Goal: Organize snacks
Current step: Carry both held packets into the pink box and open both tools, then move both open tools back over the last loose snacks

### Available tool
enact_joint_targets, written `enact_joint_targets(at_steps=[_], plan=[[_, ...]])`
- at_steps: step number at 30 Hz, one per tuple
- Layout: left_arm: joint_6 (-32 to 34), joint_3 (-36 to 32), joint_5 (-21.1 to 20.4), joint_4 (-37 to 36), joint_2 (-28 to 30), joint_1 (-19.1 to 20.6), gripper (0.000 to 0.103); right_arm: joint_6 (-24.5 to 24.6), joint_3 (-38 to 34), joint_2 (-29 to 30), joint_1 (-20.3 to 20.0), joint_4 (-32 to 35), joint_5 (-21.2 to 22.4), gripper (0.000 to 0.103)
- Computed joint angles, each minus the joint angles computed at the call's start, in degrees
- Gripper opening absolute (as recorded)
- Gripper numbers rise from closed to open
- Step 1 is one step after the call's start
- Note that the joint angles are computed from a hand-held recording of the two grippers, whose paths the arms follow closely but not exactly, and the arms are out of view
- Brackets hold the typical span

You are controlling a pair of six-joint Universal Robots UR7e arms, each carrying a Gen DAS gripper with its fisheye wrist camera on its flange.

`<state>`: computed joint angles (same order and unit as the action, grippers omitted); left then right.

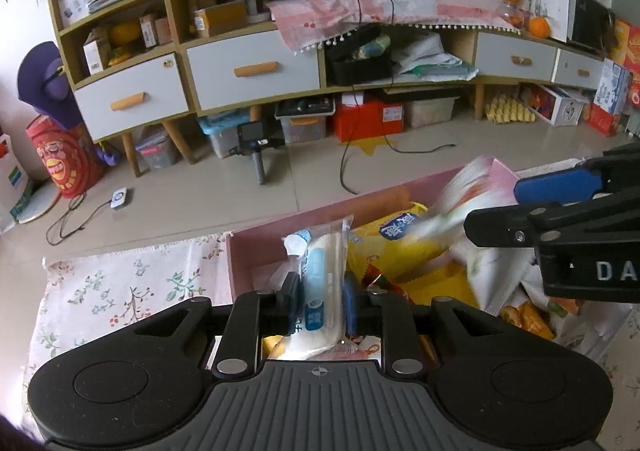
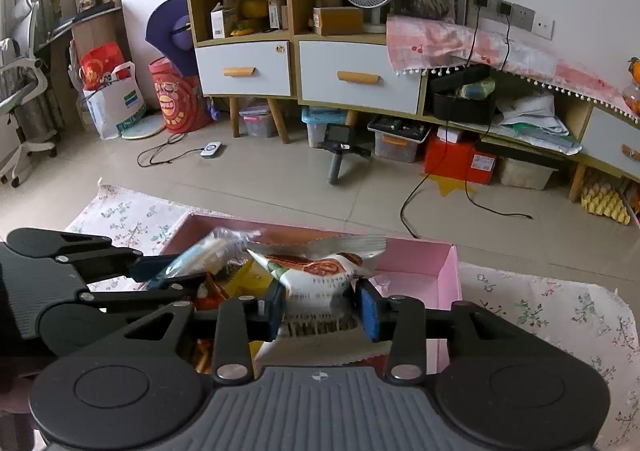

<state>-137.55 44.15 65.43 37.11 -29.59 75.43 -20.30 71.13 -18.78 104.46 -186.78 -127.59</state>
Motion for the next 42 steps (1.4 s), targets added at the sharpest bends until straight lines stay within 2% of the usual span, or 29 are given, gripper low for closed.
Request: enact_joint_targets(at_steps=[2,6,10,13,20,22,27,31,42], plan=[[0.25,0.3,0.22,-0.03,-0.31,-0.05,0.029,-0.15,0.35,-0.31,0.16,-0.34,0.03,0.034],[-0.27,2.74,0.69,-0.98,-2.11,-0.23,0.057,-0.52,1.07,-1.06,0.68,-1.04,-0.55,0.045],[-1.2,6.3,1.01,-2.31,-4.69,-0.48,0.07,0.13,3.12,-2.54,1.38,-2.23,-1.21,0.054],[-1.96,8.8,1.28,-2.9,-6.68,-0.8,0.074,0.05,4.74,-3.56,1.92,-3.13,-2.05,0.058],[-2.75,15.55,0.75,-4.28,-11.56,-1.99,0.077,0.29,8.61,-5.91,3.59,-4.75,-3.13,0.067],[-2.68,17.81,0.64,-4.75,-13.19,-2.23,0.082,0.51,9.82,-6.42,4.18,-5.25,-3.36,0.068],[-1.7,23.01,-0.98,-5.81,-16.76,-2.82,0.085,1.04,13.01,-7.58,5.63,-6.88,-4.47,0.073],[-1.24,27.06,-1.74,-6.68,-19.85,-2.97,0.094,0.92,15.13,-8.04,6.76,-8.03,-5.19,0.077],[1.57,35.53,-2.66,-9.43,-26.33,-2.27,0.1,-0.5,18.75,-7.27,9.36,-11.87,-6.06,0.085]])
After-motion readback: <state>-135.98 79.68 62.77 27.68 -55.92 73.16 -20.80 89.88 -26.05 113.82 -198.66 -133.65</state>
